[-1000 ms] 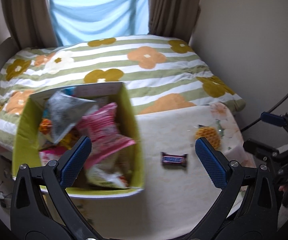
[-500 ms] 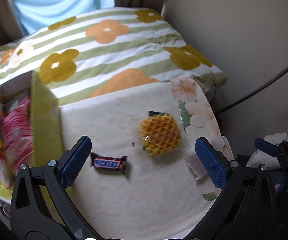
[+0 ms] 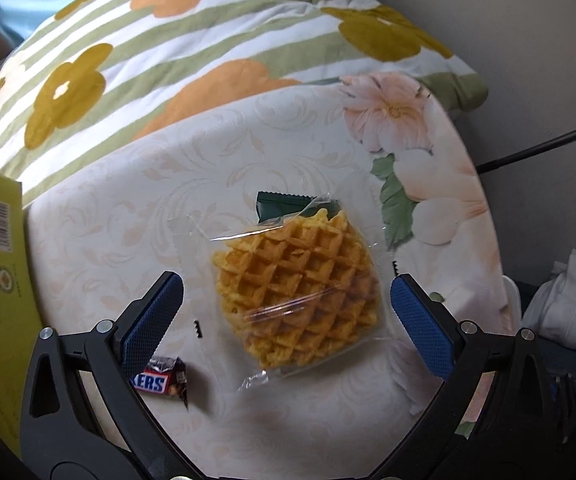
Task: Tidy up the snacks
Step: 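Grasp the waffle pack with the left tool while the right grasps the white packet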
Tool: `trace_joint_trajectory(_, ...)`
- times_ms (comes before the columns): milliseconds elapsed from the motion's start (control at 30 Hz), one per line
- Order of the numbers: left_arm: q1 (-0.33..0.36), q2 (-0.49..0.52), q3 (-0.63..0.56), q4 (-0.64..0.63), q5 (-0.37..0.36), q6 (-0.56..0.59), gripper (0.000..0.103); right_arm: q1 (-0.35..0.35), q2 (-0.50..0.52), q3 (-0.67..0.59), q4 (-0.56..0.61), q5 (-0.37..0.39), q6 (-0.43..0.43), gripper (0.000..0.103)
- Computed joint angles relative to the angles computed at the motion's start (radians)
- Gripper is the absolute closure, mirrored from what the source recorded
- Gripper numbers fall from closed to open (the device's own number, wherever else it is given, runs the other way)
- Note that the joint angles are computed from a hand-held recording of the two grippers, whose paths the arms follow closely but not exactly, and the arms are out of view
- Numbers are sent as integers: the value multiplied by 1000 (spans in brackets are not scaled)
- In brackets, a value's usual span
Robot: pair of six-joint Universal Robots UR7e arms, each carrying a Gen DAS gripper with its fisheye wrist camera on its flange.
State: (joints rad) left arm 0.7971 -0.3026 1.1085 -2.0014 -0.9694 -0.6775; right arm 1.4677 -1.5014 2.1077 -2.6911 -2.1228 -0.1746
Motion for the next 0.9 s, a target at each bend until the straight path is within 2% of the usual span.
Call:
trace_joint_trajectory(233, 6, 40, -39, 7, 22, 6, 0, -15, 24, 41, -104, -20, 168, 3)
trace_joint_trajectory(367, 1, 58, -64, 14, 35, 23, 0, -20, 30, 61, -137, -14, 229, 3)
trace_joint_trajectory(733, 8, 95, -113, 33, 42, 70, 0, -33, 40, 88, -243, 6, 309, 3)
trace_joint_trajectory(900, 29, 85, -88, -22, -4, 92, 0, -34, 64, 73, -260, 1, 354, 3)
